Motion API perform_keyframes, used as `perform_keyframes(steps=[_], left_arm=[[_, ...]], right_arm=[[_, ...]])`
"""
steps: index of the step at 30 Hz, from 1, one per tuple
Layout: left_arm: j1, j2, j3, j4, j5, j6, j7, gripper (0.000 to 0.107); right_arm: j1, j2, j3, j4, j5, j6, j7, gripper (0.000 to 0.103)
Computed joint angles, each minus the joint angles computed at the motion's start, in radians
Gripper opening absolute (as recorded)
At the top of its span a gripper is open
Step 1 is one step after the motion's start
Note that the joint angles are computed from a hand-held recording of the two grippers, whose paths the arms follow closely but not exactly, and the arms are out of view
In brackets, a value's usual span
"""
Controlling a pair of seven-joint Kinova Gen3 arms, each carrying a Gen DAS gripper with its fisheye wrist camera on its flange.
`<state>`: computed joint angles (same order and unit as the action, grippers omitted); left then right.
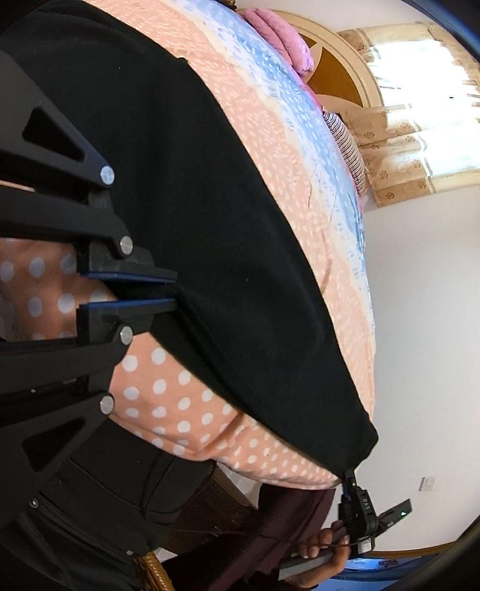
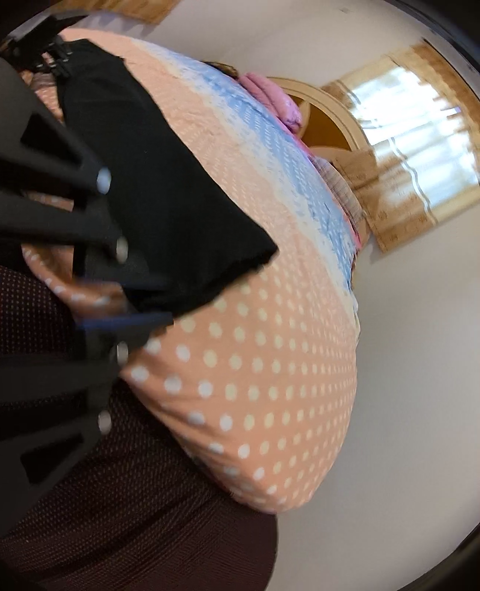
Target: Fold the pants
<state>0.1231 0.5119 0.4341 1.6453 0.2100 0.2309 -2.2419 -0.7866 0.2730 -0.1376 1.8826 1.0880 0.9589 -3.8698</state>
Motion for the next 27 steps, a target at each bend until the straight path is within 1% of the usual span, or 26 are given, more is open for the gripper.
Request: perform_keyframes(steps=[1, 2, 3, 5, 6, 7, 9, 11, 12, 14, 15, 16, 17, 18, 19, 21, 22, 23, 24, 25, 27], left_arm=[[-0.009, -0.002, 0.011, 0.000, 0.002, 0.008, -0.006, 0.018], [-0.014, -0.007, 0.017, 0.005, 0.005, 0.006, -0.012, 0.025], [-0.033, -0.010, 0.040, 0.013, 0.011, 0.005, -0.028, 0.029], [-0.074, -0.019, 0.088, 0.032, 0.025, -0.006, -0.065, 0.038], [-0.085, -0.021, 0.101, 0.037, 0.031, -0.013, -0.077, 0.039], [-0.110, -0.024, 0.128, 0.046, 0.041, -0.027, -0.095, 0.041], [-0.142, -0.029, 0.161, 0.058, 0.057, -0.064, -0.109, 0.048], [-0.145, -0.030, 0.159, 0.056, 0.060, -0.087, -0.089, 0.063], [-0.142, -0.026, 0.153, 0.047, 0.058, -0.087, -0.075, 0.064], [-0.128, -0.004, 0.128, 0.011, 0.052, -0.054, -0.045, 0.064], [-0.119, 0.006, 0.114, -0.004, 0.053, -0.033, -0.034, 0.064], [-0.098, 0.016, 0.083, -0.028, 0.060, 0.004, -0.023, 0.064], [-0.080, 0.033, 0.061, -0.045, 0.050, 0.026, 0.002, 0.064], [-0.077, 0.039, 0.058, -0.045, 0.039, 0.032, 0.013, 0.064], [-0.061, 0.039, 0.042, -0.035, 0.039, 0.021, 0.008, 0.065], [-0.025, 0.020, 0.013, 0.008, 0.032, -0.031, -0.020, 0.072], [-0.012, 0.016, 0.005, 0.017, 0.014, -0.039, -0.012, 0.076], [0.008, 0.012, -0.012, 0.025, -0.002, -0.050, -0.006, 0.077], [0.024, 0.008, -0.027, 0.031, -0.014, -0.059, 0.003, 0.078], [0.036, 0.007, -0.038, 0.035, -0.026, -0.068, 0.013, 0.080], [0.031, 0.006, -0.030, 0.040, -0.034, -0.076, 0.033, 0.081]], right_arm=[[-0.019, -0.003, 0.008, 0.005, 0.011, 0.029, -0.024, 0.039], [-0.039, -0.007, 0.017, 0.004, 0.016, 0.067, -0.035, 0.040], [-0.041, -0.010, 0.010, 0.004, 0.025, 0.089, -0.044, 0.040], [-0.014, -0.028, -0.023, 0.024, 0.073, 0.085, -0.081, 0.040], [-0.010, -0.039, -0.020, 0.040, 0.105, 0.060, -0.103, 0.040], [0.008, -0.052, -0.020, 0.060, 0.143, 0.019, -0.131, 0.040], [0.088, -0.067, -0.052, 0.079, 0.210, -0.062, -0.168, 0.040], [0.181, -0.069, -0.093, 0.076, 0.257, -0.144, -0.185, 0.040], [0.227, -0.061, -0.112, 0.060, 0.259, -0.184, -0.170, 0.040], [0.320, -0.036, -0.154, 0.018, 0.218, -0.266, -0.103, 0.040], [0.363, -0.025, -0.172, 0.002, 0.195, -0.306, -0.062, 0.029], [0.387, -0.009, -0.174, -0.017, 0.180, -0.338, -0.021, 0.007], [0.392, -0.003, -0.164, -0.028, 0.160, -0.354, 0.015, 0.004], [0.379, -0.002, -0.145, -0.035, 0.153, -0.354, 0.035, 0.004], [0.348, -0.005, -0.116, -0.041, 0.162, -0.337, 0.038, 0.003], [0.258, -0.011, -0.051, -0.050, 0.202, -0.277, 0.016, 0.003], [0.227, -0.005, -0.037, -0.064, 0.212, -0.237, 0.022, 0.003], [0.215, 0.005, -0.040, -0.081, 0.211, -0.198, 0.045, 0.003], [0.222, 0.018, -0.055, -0.103, 0.195, -0.173, 0.082, 0.003], [0.248, 0.041, -0.078, -0.126, 0.167, -0.163, 0.123, 0.003], [0.319, 0.074, -0.136, -0.159, 0.086, -0.159, 0.199, 0.003]])
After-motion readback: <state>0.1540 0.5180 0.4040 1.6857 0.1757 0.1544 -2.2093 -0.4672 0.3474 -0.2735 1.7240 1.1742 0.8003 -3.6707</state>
